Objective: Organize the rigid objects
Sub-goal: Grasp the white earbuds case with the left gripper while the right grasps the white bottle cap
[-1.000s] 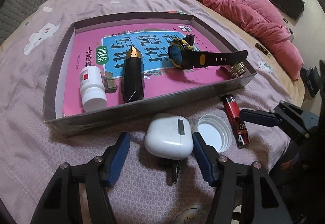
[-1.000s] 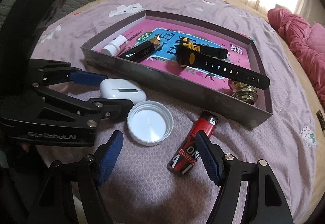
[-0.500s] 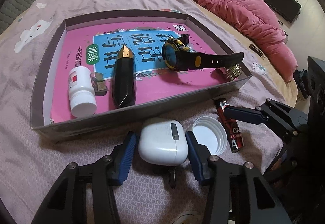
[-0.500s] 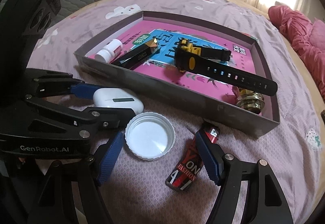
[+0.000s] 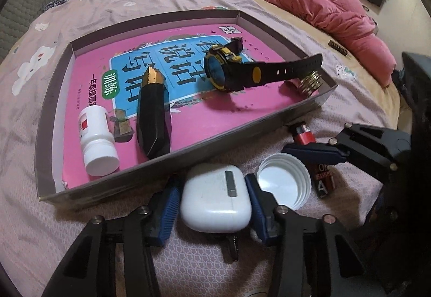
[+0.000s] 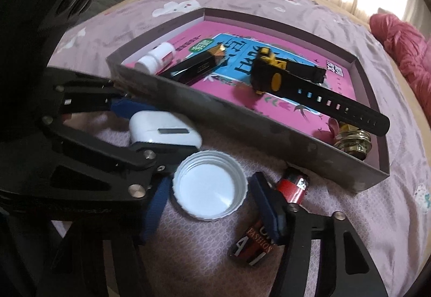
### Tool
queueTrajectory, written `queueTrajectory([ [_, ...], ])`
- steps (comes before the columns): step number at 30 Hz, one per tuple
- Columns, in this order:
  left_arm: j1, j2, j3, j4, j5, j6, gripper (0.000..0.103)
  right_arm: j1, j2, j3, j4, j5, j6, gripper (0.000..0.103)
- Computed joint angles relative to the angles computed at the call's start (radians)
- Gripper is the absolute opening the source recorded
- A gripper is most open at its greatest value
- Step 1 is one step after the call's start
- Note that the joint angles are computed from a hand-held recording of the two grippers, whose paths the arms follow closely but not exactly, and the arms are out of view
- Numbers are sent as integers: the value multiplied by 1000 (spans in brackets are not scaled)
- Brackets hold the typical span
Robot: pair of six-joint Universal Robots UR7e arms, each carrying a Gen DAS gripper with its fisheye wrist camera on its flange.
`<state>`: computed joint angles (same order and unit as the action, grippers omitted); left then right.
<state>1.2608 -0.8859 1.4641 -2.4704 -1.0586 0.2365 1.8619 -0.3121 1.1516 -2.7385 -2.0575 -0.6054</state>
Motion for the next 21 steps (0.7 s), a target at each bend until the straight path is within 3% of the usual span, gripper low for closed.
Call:
queueTrajectory([
  [2, 0, 1, -4, 7, 0, -1, 45, -2, -1, -1, -1, 5, -4, 52],
  [21, 0, -53, 43, -67, -58, -23, 45, -6, -46, 51, -59, 56, 2, 52],
])
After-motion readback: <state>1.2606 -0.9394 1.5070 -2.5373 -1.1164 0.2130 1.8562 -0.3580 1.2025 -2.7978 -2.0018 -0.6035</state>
